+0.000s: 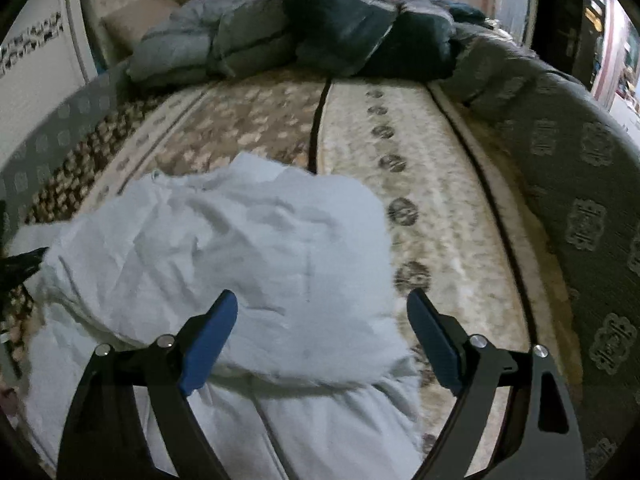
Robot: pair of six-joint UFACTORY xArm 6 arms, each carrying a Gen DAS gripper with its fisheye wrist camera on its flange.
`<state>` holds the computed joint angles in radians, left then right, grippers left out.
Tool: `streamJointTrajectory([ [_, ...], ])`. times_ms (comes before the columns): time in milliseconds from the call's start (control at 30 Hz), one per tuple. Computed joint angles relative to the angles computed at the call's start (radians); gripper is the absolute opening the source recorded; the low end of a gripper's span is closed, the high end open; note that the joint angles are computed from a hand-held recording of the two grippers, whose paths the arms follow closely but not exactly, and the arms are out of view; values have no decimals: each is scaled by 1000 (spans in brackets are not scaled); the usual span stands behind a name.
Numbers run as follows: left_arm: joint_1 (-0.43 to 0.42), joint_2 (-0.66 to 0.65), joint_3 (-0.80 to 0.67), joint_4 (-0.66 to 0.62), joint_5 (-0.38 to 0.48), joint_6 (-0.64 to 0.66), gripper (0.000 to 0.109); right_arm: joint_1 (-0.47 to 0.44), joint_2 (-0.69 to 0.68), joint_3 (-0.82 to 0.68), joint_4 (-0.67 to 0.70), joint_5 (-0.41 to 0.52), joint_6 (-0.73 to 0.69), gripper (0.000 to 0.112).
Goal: Fold large clothes
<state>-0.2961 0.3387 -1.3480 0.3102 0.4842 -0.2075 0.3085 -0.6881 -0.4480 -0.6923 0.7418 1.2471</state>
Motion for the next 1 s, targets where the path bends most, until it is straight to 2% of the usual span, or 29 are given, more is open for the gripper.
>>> streamJointTrajectory([
  [33,4,-10,19,-10,-9,9,13,-10,53,-16,0,-32,-8,68],
  [67,7,-35,52,-38,-29,33,16,-16,96,-33,10,-50,-27,48],
  [100,5,-67,90,-83,-56,73,31,-23,129,-47,22,-65,-43,41],
  [133,-3,-106,133,-123,-93,108,53,-34,146,-47,28,-92,-45,36],
  [167,-5,-131,164,-138,-128,125,65,-44,151,-43,22,-115,-29,36],
  [200,-11,-170,204,-115,-174,106,82,-53,148,-36,10,-134,-6,36],
  [233,-21,-183,214,-113,-198,102,94,-58,142,-29,-6,-142,18,36],
  [267,-46,-194,219,-147,-222,121,98,-63,138,-24,-26,-148,47,37],
  [333,-98,-183,193,-227,-225,173,100,-82,139,-13,-57,-172,100,37],
  [433,-153,-119,124,-222,-186,156,100,-121,188,-13,-73,-239,134,37],
  [500,-175,-59,73,-123,-147,84,100,-127,253,-37,-75,-249,116,39],
  [567,-190,33,-18,-6,-74,-6,99,-132,309,-57,-66,-258,82,39],
  [633,-188,82,-50,-12,-56,0,100,-155,350,-62,-37,-306,42,39],
  [733,-176,88,-50,17,-52,-19,100,-183,402,-76,11,-354,-22,39],
  [867,-165,116,-90,-59,-18,23,100,-173,430,-109,12,-324,-52,39],
  [933,-161,97,-73,-112,-19,57,100,-164,390,-92,-5,-309,-30,39],
  [1000,-152,59,-41,-159,-21,89,100,-162,312,-45,-51,-337,40,39],
])
